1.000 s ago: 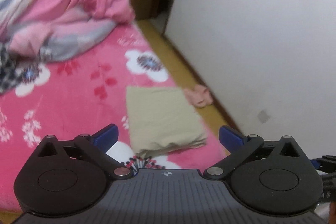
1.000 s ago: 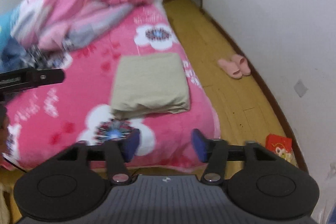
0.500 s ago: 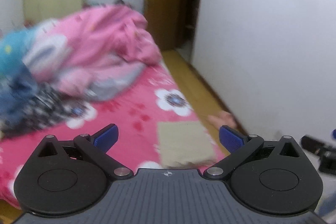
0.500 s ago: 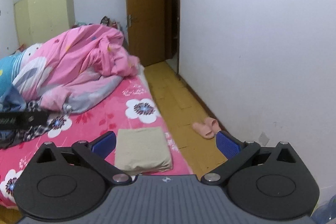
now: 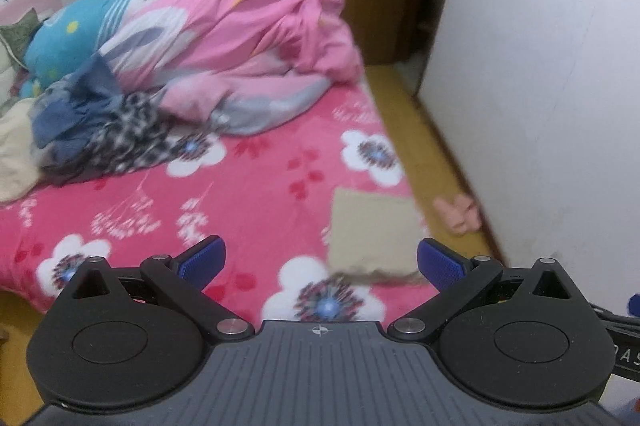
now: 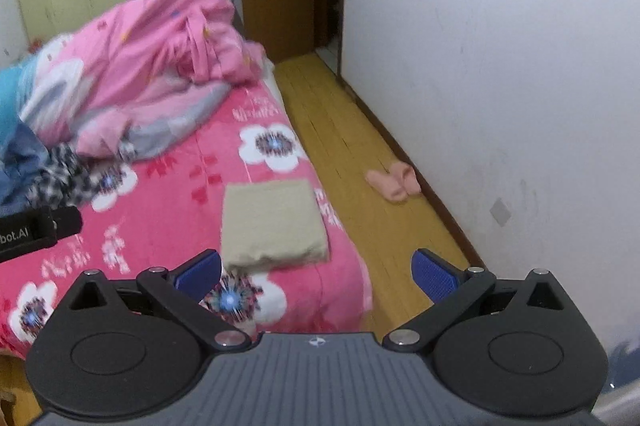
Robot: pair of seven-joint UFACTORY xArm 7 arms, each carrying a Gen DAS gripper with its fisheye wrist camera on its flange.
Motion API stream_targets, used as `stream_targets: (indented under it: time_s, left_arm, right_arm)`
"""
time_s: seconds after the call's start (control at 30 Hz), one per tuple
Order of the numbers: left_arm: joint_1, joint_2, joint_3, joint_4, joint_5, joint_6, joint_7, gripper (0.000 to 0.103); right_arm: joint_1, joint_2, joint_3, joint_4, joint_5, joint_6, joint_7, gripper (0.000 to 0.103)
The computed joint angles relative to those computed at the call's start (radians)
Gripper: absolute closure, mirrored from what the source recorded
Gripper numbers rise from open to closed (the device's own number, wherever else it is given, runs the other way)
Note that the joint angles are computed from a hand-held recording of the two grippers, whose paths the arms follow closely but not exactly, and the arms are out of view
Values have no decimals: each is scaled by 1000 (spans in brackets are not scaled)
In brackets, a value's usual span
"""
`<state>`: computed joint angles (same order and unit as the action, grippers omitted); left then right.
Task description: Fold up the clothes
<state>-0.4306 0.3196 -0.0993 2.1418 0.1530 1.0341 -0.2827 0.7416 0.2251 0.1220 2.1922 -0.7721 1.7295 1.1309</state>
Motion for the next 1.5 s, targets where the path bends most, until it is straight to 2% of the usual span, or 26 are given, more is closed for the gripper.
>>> stream_targets:
  time_s: [0.13, 0.23, 0.4, 0.53, 0.63, 0.8, 1.3, 1.5]
  left_arm:
    - [-9, -46, 3, -74, 50, 13, 33, 0]
    - [-9, -51, 4, -74, 78, 49, 37, 0]
    - [-3, -62, 16, -82, 117, 89, -5, 0]
    - [14, -98, 11, -137, 124, 108, -19, 0]
    - [22, -99, 1, -137, 114, 146, -16, 0]
    - [18, -90, -9, -124, 111, 169, -6, 0]
    - [-39, -52, -33, -95, 53, 164, -24, 0]
    - [-64, -21, -33, -55, 46, 182, -25, 0]
  right_arm:
    - [22, 49, 0, 53, 33, 35, -5, 0]
    - [47, 92, -15, 109, 48, 43, -28, 0]
    - [101, 198, -72, 270, 61, 74, -112, 0]
    - [126, 247, -112, 346, 113, 100, -137, 0]
    - [137, 251, -139, 352, 150, 108, -134, 0]
    - [136, 193, -144, 260, 154, 111, -90, 0]
    - [97, 54, -47, 77, 67, 247, 9, 0]
    - [52, -9, -4, -8, 69, 260, 57, 0]
